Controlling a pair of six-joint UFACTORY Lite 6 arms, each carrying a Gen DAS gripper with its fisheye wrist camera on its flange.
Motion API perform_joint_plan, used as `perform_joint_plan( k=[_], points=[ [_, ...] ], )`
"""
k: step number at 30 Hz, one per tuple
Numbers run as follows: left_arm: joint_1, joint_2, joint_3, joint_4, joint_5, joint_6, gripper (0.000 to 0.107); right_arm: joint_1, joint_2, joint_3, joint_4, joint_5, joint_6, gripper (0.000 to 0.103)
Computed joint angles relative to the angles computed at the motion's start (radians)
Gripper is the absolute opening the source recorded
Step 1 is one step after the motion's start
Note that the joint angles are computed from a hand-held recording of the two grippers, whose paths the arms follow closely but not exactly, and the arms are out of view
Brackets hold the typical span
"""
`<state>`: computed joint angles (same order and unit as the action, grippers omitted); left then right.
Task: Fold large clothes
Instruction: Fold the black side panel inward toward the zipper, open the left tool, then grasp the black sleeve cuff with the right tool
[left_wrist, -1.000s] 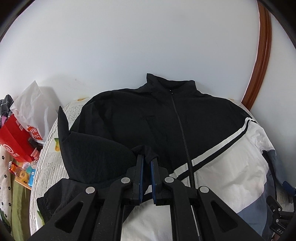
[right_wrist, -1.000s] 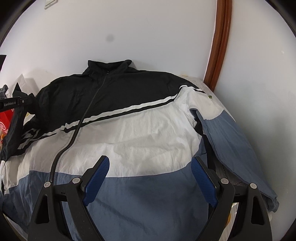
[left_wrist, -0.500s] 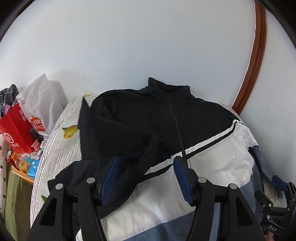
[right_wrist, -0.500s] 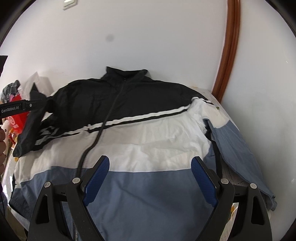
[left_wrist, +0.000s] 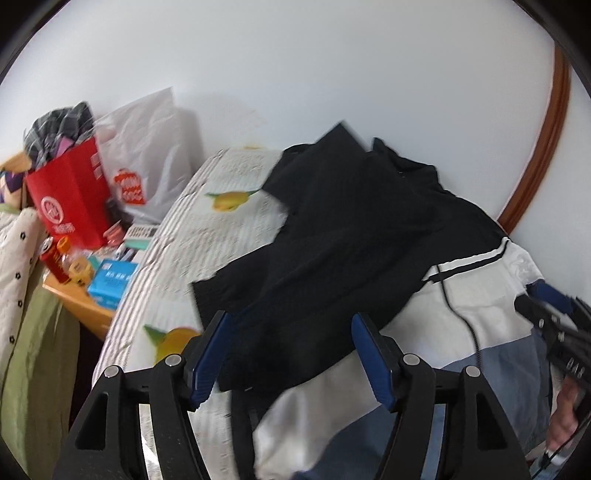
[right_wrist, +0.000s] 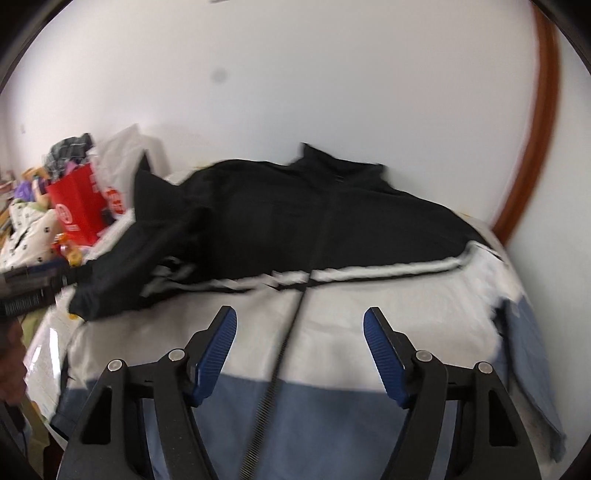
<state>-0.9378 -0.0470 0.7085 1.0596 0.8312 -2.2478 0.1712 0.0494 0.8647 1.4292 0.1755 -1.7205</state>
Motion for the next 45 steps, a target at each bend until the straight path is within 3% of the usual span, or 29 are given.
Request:
perform_joint_plan(
  k=[9,15,16,17,18,19,23,25,29,34,38,40,42,43,45],
  points=[
    [-0.063,-0.137,-0.297,0.108,-0.134,-0.296,0.066,0.204,0.214,0.191,-0.029,0.07,0.169,0.071],
    [-0.04,-0.064,-0.321,0.287,-0.227,-0.474,0.066,0.252,0.447,0.428,-0.143,0.064,0.389,0.07],
    [-0.03,-0.047,-0.32,0.311,-0.238,-0.492,0.066,0.255,0.481,0.466,-0.197,0.068,0.452,0.066],
    [-0.024,-0.028,-0.314,0.327,-0.246,-0.503,0.066,0.257,0.51,0.5,-0.235,0.082,0.496,0.048],
    [-0.02,-0.002,-0.306,0.344,-0.251,-0.518,0.066,0.255,0.551,0.55,-0.279,0.114,0.54,0.023],
    [-0.017,0.015,-0.299,0.349,-0.253,-0.521,0.066,0.253,0.571,0.576,-0.307,0.128,0.572,0.013],
    [-0.036,0.096,-0.234,0.276,-0.221,-0.434,0.066,0.185,0.575,0.6,-0.135,0.19,0.429,0.006],
    [-0.035,0.111,-0.218,0.248,-0.216,-0.395,0.066,0.13,0.567,0.61,-0.067,0.236,0.384,0.006],
    [-0.019,0.105,-0.217,0.236,-0.228,-0.377,0.066,0.04,0.61,0.692,-0.099,0.244,0.436,0.006],
    [0.0,0.106,-0.211,0.233,-0.236,-0.358,0.066,-0.048,0.736,0.846,-0.347,0.232,0.687,0.01],
    [-0.001,0.124,-0.18,0.191,-0.221,-0.313,0.066,-0.07,0.776,0.888,-0.671,0.223,0.96,0.012],
    [-0.006,0.133,-0.163,0.171,-0.205,-0.289,0.066,-0.071,0.721,0.804,-0.693,0.181,0.943,0.021],
    [-0.015,0.142,-0.142,0.137,-0.182,-0.251,0.066,-0.043,0.599,0.621,-0.676,0.026,0.86,0.054],
    [-0.019,0.145,-0.135,0.129,-0.174,-0.242,0.066,-0.037,0.545,0.547,-0.605,-0.025,0.761,0.06],
    [-0.025,0.144,-0.129,0.119,-0.163,-0.231,0.066,-0.018,0.439,0.423,-0.412,-0.06,0.552,0.062]
  ],
)
